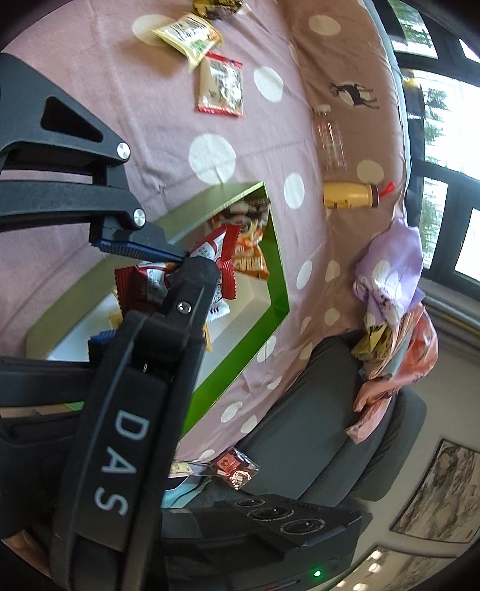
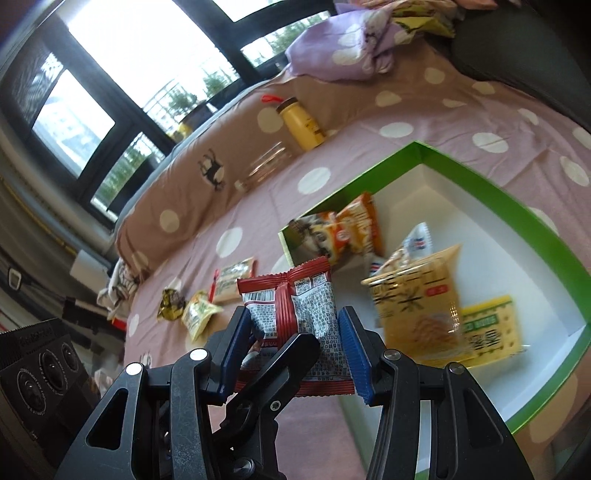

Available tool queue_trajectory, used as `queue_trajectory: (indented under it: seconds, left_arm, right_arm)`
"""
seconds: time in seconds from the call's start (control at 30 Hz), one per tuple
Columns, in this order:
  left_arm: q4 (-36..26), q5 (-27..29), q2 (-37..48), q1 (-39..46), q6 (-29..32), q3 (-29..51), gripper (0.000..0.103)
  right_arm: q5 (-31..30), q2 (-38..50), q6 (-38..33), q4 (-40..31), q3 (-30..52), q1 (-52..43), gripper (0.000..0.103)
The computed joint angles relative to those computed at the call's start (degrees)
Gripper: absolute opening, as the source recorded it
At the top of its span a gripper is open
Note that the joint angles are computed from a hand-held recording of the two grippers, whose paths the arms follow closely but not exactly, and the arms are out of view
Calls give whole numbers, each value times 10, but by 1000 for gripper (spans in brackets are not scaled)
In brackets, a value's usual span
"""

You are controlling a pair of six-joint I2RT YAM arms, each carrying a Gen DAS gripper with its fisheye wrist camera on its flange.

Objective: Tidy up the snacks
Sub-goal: 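Carry the red-and-white pack with the right gripper into the green box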

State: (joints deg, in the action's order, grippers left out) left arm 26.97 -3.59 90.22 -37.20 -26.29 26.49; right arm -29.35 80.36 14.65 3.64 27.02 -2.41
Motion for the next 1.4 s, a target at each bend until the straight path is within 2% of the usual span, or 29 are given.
queue_trajectory:
  seconds: [0.47, 1.4]
  left_arm:
    - [-8, 14, 87, -28, 14, 82, 29]
    - [-32, 66, 172, -19, -2, 149, 29]
  right_arm:
    - [-24, 39, -17, 2, 13, -89, 53]
    - [-7, 132, -15, -12, 58, -114, 53]
